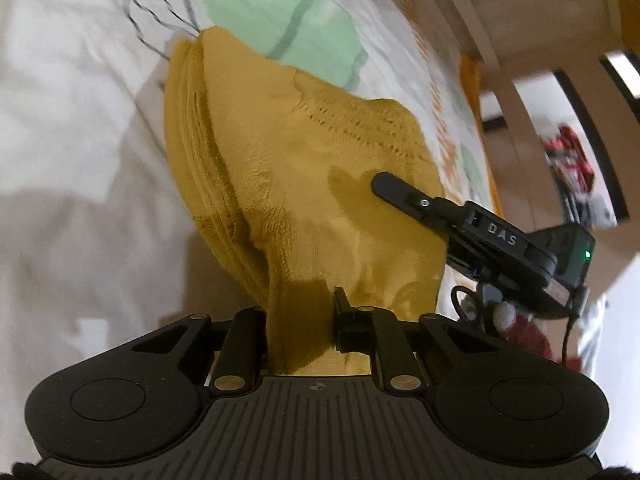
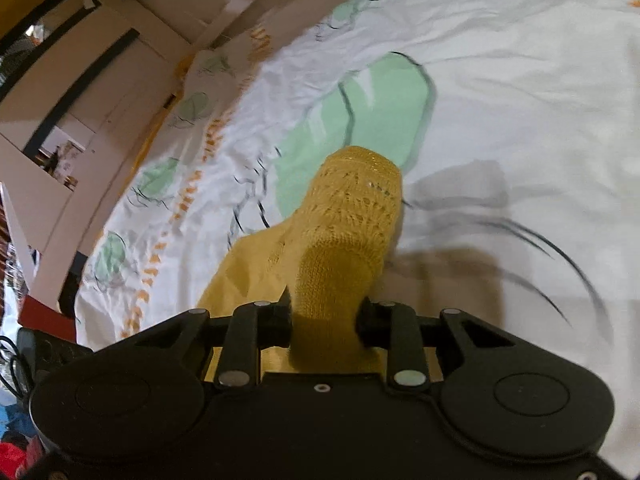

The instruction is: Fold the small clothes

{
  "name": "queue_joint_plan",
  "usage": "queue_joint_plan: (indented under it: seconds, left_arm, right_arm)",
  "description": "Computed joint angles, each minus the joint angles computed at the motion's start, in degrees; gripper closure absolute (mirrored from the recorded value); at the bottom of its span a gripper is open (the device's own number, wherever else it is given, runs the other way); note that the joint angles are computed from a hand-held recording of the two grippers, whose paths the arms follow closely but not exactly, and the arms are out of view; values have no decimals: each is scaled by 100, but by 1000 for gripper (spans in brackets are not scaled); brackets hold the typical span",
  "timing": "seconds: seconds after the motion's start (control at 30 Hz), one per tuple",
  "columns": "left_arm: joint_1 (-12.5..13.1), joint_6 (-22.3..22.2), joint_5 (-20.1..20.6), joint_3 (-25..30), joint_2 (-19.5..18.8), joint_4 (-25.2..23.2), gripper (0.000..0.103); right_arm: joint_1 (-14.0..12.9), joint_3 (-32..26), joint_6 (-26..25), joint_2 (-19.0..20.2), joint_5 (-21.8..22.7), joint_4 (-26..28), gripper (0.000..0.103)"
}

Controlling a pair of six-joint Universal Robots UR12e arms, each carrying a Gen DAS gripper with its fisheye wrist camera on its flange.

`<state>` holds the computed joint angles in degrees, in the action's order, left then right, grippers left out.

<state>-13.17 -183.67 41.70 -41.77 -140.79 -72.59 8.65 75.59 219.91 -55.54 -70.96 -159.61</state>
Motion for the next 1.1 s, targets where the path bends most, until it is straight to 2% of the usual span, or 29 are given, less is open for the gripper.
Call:
queue_joint_plan:
  seconds: [0.17, 0.3, 0.43, 0.57, 0.63, 0.77, 0.93, 1.1]
  left_arm:
    - [-95, 442, -151, -673, 452, -60, 87]
    - [-137, 511, -121, -1197, 769, 55, 87]
    - [-166, 89, 408, -1742, 1050, 752, 87]
    - [-148, -385, 830, -2154, 1237, 1361, 86]
    - [-150, -533, 954, -2355, 1349, 1614, 84]
    - [-186, -685, 1326, -2561, 1486, 1926, 82]
    - [-253, -519, 2034, -2916, 1719, 2458, 79]
    - [-342, -511, 2620, -3289, 1937, 3249, 79]
  right_arm:
    - [27, 792, 264, -613, -195, 134, 65]
    - [63, 1177, 371, -889, -292, 59, 64]
    - [107, 1399, 417, -1002, -538, -134, 60]
    - [204, 1454, 192, -1032, -1222, -102, 53]
    - [208, 1506, 235, -1036, -1417, -190, 53]
    - [234, 1614, 228, -1086, -1794, -339, 52]
    - [310, 1766, 14, -1186, -2286, -491, 52]
    - [349, 1935, -205, -1313, -2550, -751, 50]
